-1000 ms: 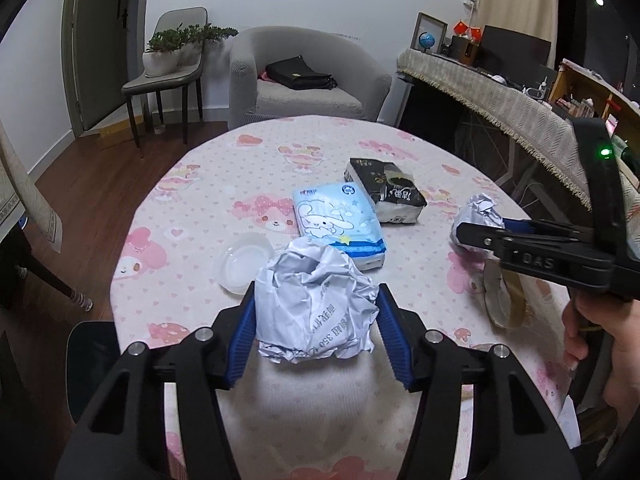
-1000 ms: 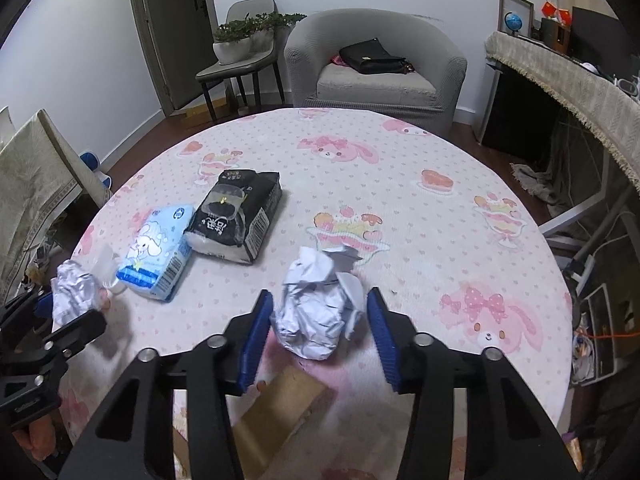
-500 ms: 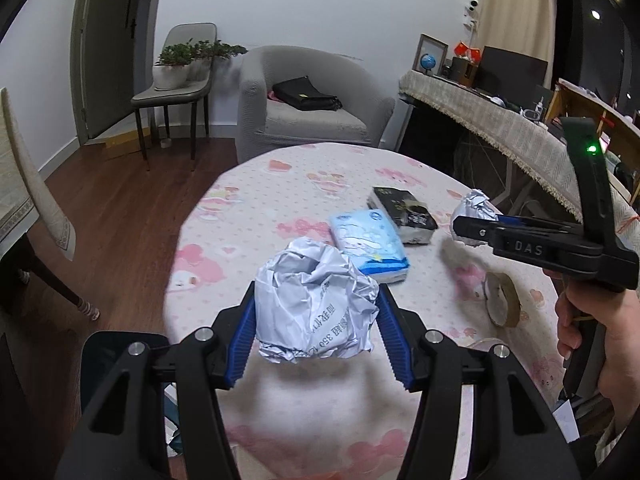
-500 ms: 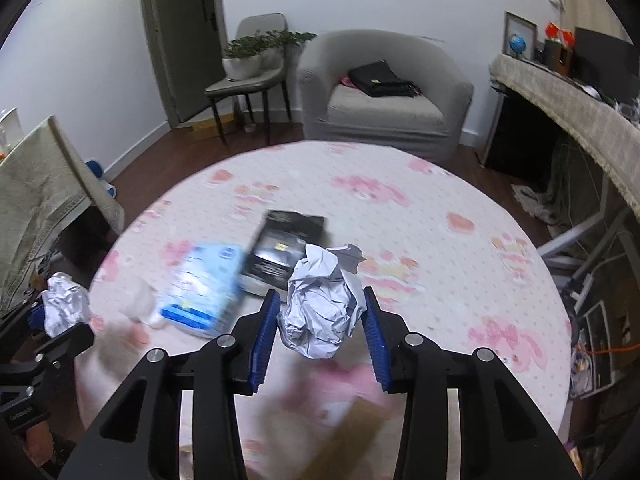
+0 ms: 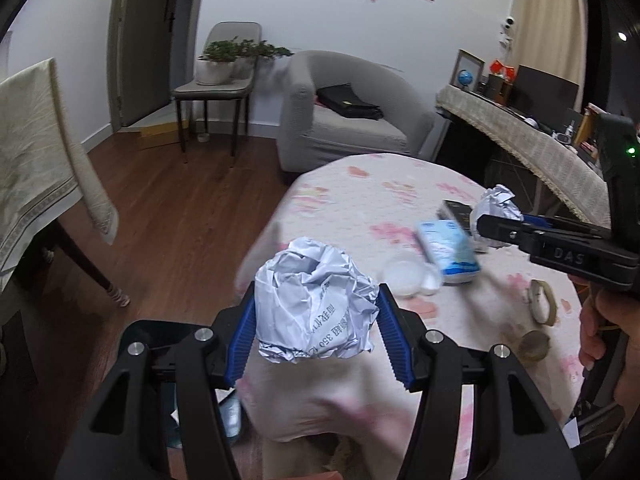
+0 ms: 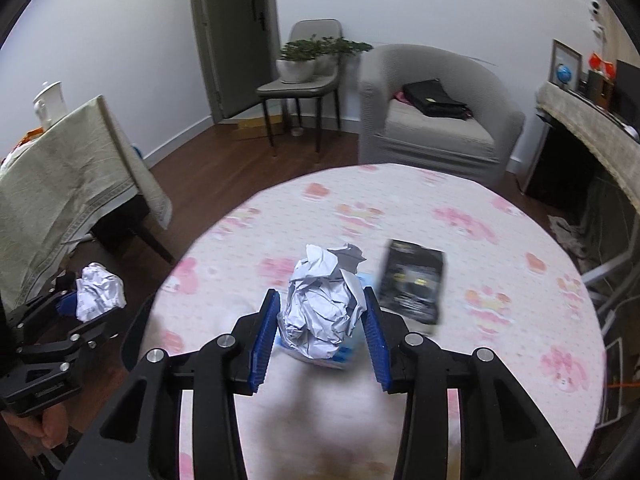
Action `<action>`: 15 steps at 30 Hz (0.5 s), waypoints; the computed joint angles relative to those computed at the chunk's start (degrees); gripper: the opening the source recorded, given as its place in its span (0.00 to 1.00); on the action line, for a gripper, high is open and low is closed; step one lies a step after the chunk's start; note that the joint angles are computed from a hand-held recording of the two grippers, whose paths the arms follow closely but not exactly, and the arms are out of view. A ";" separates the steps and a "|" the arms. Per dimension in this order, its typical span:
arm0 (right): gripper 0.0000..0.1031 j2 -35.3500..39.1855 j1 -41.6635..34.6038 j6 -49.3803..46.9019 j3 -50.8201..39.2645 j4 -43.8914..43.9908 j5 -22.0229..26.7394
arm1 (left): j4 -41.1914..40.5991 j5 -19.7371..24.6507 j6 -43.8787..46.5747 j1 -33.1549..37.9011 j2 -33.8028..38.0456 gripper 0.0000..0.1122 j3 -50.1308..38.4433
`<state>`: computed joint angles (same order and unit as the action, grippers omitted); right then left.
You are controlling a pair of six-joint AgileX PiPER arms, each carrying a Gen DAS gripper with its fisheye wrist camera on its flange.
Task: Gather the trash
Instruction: 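Carry both crumpled balls over the teal bin and open both tools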
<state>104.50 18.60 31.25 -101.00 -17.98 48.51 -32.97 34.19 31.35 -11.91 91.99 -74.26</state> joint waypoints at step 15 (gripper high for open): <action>0.41 15.64 7.49 -5.60 -25.72 5.67 7.96 | -1.70 2.00 5.99 15.05 4.81 0.53 -1.04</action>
